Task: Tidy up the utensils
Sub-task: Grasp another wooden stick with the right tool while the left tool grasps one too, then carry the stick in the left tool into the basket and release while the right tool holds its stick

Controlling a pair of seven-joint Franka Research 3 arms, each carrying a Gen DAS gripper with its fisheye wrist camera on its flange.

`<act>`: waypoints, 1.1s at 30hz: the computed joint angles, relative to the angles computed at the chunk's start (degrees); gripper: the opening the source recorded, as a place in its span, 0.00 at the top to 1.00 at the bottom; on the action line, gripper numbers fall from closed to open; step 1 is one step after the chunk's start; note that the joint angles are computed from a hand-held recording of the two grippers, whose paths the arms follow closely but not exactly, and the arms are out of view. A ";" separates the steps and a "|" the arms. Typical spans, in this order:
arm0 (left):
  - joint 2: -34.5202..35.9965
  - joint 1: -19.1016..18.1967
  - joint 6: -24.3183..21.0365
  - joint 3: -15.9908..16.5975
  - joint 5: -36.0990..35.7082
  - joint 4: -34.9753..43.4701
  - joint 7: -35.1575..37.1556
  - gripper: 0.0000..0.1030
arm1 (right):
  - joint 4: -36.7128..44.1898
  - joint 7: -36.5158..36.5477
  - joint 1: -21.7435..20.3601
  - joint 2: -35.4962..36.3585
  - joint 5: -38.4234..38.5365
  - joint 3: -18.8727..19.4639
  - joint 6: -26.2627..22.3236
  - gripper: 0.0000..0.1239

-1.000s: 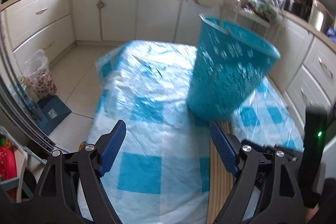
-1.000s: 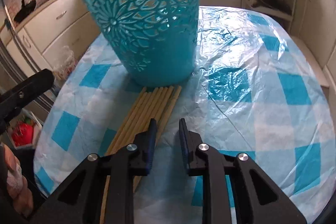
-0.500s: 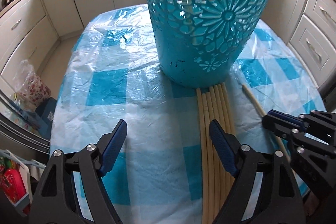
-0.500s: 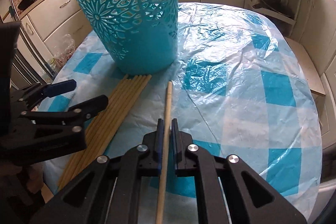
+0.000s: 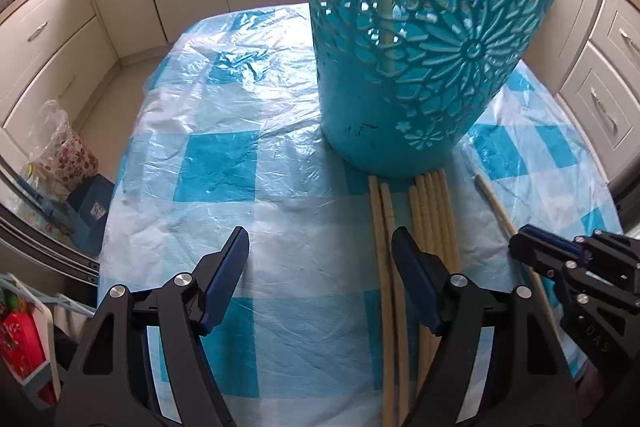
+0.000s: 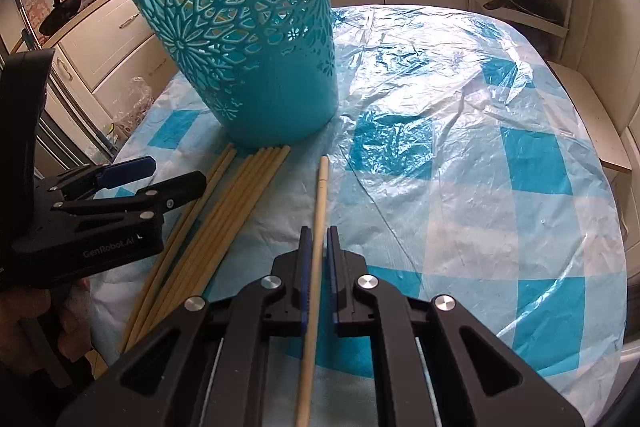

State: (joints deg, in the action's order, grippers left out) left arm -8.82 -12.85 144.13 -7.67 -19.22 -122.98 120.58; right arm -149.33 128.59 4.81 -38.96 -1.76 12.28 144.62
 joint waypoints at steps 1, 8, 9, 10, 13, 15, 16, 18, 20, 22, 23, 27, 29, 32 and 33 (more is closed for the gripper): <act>0.10 0.02 -0.05 0.08 -0.15 0.13 0.10 0.32 | 0.04 -0.07 0.00 0.02 -0.08 -0.01 -0.05 0.93; 1.11 0.36 -0.41 -0.40 1.90 1.15 -0.80 0.37 | 0.65 0.07 -0.31 0.69 -1.15 0.71 -0.31 0.93; 1.18 0.39 0.04 -0.73 2.98 0.91 -0.94 0.38 | 1.13 0.12 -0.48 1.08 -1.72 1.07 -0.78 0.93; 1.17 0.25 0.98 -0.87 3.09 0.56 -0.52 0.38 | 1.61 0.19 -0.63 1.46 -2.42 1.48 -1.30 0.93; 1.48 -0.32 0.58 -0.72 1.28 1.03 1.65 0.58 | 2.93 0.43 -0.93 2.35 -4.91 2.60 -3.04 0.93; 1.36 -0.83 -0.41 -0.64 -0.49 1.39 4.43 0.82 | 3.45 0.48 -0.80 2.79 -6.24 2.75 -3.73 0.93; 1.53 -0.99 -1.94 -0.57 -1.20 2.08 5.49 0.94 | 3.55 0.60 -0.70 2.94 -6.72 2.72 -3.73 0.93; 1.93 -0.80 -6.76 -0.17 -3.14 4.09 6.57 0.95 | 3.05 0.92 -0.17 2.69 -6.34 1.81 -2.96 0.93; 1.34 -0.17 -11.13 0.64 -6.95 5.15 8.63 0.95 | 1.58 1.30 0.72 1.83 -4.03 -0.02 -0.97 0.94; -0.36 0.68 -17.11 2.53 -13.32 6.24 11.85 0.95 | 0.17 1.25 1.38 0.88 -1.28 -1.65 0.99 0.95; -1.14 1.18 -19.16 3.19 -15.62 6.70 12.82 0.95 | -0.68 1.33 1.72 0.33 0.40 -2.44 2.06 0.95; -5.18 2.58 -25.08 6.92 -29.41 9.84 19.18 0.95 | -1.82 1.16 1.53 -0.70 3.59 -2.66 3.31 0.95; -5.73 2.57 -23.94 7.98 -36.76 12.25 22.33 0.95 | -2.18 0.90 1.46 -0.94 4.79 -2.87 3.88 0.95; -5.38 1.67 -15.84 7.50 -48.68 15.06 27.69 0.95 | -2.79 0.59 1.35 -1.12 6.27 -2.95 4.96 0.95; -4.30 1.25 -12.27 6.76 -52.21 16.57 28.66 0.95 | -2.98 0.46 1.28 -1.21 6.59 -2.93 5.27 0.95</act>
State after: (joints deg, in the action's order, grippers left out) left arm -13.12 -11.61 131.86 -0.91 -71.43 -106.41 149.24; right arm -152.31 129.05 6.09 -40.17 4.83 9.35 149.89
